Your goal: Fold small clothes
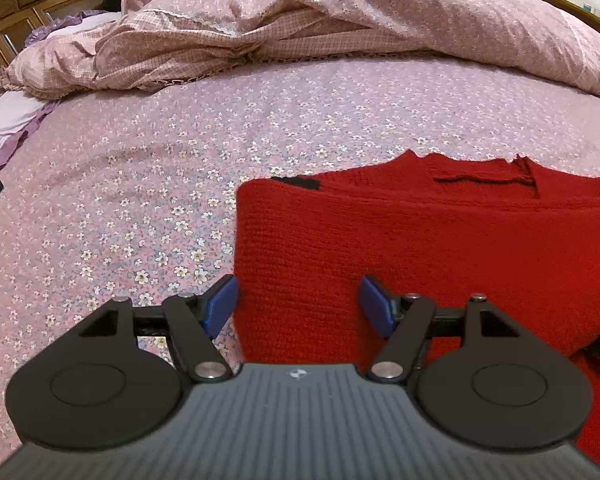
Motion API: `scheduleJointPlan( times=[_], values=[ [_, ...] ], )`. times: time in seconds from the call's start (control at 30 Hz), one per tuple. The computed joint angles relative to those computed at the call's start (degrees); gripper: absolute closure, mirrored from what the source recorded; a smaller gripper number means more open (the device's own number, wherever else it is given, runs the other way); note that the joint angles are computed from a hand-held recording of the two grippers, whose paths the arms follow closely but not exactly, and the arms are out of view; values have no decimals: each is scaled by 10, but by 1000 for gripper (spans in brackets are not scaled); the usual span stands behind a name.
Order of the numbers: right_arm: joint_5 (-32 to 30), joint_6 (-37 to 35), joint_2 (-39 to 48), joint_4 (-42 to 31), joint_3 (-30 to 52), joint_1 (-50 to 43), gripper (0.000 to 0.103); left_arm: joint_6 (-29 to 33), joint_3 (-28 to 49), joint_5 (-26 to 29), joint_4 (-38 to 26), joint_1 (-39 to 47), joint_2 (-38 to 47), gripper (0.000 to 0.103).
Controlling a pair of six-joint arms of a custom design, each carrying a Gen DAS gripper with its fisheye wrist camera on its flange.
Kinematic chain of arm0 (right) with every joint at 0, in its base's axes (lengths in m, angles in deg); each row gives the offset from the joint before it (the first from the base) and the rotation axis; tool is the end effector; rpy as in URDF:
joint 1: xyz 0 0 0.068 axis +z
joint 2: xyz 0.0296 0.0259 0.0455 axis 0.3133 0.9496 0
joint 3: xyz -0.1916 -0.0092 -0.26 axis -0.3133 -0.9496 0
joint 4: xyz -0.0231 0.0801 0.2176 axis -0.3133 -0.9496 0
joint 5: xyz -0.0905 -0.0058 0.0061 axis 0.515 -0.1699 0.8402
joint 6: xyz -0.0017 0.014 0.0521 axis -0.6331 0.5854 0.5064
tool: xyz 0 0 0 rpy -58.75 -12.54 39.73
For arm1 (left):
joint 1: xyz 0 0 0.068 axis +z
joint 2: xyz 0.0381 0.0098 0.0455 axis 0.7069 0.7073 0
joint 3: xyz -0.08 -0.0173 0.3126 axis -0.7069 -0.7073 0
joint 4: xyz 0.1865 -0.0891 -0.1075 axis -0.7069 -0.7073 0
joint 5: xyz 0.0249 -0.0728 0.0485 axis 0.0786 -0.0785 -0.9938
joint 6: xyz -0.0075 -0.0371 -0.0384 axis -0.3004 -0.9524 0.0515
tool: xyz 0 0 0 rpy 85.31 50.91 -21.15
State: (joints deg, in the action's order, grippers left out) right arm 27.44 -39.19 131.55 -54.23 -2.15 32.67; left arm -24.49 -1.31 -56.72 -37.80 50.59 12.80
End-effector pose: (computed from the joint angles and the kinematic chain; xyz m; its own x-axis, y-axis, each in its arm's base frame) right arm 0.2110 0.0501 0.2322 -0.6461 0.2386 -0.7250 0.0983 0.9680 0.2309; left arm 0.2845 0.0244 0.1983 -0.7061 0.0845 -0.7030 0.0811 0.9960 0.0383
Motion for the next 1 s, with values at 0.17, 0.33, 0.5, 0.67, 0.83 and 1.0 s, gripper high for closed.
scheduleJointPlan(
  times=[0.17, 0.33, 0.5, 0.67, 0.83, 1.0],
  values=[
    [26, -41, 34, 7, 30, 20, 88, 1, 10, 0, -5, -1, 8, 30],
    [26, -107, 114, 22, 68, -4, 76, -5, 17, 15, -23, 7, -10, 30],
    [-29, -108, 154, 33, 83, -40, 70, -8, 13, 33, -24, 7, -38, 30],
    [-64, -122, 156, 48, 73, -42, 72, -26, 24, 46, -40, -3, -36, 30],
    [-49, -133, 123, 123, 29, -35, 91, -15, 35, 21, -23, -26, 2, 30],
    [-22, -142, 175, 141, 38, -34, 90, -6, 42, -15, 41, -42, 67, 26]
  ],
)
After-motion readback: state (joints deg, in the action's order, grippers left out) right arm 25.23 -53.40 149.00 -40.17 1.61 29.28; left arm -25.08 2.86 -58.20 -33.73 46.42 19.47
